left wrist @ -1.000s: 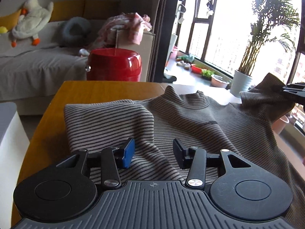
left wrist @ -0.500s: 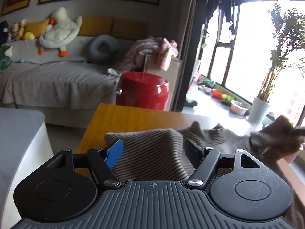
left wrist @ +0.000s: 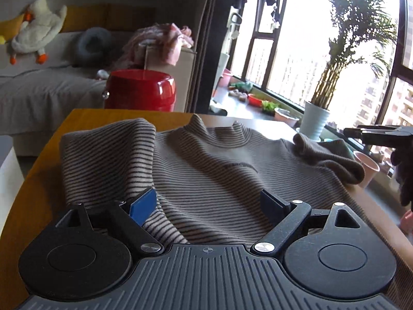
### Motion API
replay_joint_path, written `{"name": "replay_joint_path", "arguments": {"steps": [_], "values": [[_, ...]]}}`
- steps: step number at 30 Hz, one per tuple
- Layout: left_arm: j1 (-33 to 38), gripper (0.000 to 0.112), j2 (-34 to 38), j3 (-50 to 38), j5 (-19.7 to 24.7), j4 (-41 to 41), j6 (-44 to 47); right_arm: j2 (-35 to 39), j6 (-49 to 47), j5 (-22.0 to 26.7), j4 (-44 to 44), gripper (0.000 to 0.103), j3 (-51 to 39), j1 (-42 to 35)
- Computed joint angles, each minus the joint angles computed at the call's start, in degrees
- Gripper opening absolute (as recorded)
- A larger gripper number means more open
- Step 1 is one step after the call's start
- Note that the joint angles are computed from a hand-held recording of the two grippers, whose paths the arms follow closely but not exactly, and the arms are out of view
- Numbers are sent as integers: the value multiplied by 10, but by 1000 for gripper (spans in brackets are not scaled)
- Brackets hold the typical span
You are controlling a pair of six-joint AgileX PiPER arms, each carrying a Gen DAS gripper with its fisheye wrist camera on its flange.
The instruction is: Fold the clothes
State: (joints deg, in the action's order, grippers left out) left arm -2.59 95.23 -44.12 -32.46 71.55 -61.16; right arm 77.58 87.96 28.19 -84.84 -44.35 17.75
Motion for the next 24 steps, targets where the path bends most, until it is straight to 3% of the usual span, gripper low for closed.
{"name": "replay_joint_path", "arguments": {"steps": [2, 5, 7, 11, 12, 13, 17, 20, 24], "values": [[-3, 95, -4, 3, 18, -20, 4, 49, 11, -9, -18, 63, -21, 15], [-10, 95, -5, -3, 46, -15, -11, 138, 0, 29, -21, 60, -67, 35], [-17, 95, -8, -5, 75, -30, -11, 162, -19, 41, -7, 41, -85, 30], [-28, 95, -13, -6, 146, -97, -1, 147, -30, 41, 18, 29, -78, 0], [-25, 95, -11, -14, 159, -72, -43, 143, -27, 45, 22, 16, -73, -4], [-20, 95, -9, -17, 159, -58, -63, 132, -11, 40, 24, 8, -64, -12], [-13, 95, -21, 3, 137, -113, 0, 25, 27, -30, 64, 8, -29, -67], [24, 99, -21, 18, 65, -86, -21, -66, -28, -33, 114, 8, -43, -65], [32, 101, -21, 24, 37, -89, -13, -112, -81, -19, 118, 8, -111, -6]]}}
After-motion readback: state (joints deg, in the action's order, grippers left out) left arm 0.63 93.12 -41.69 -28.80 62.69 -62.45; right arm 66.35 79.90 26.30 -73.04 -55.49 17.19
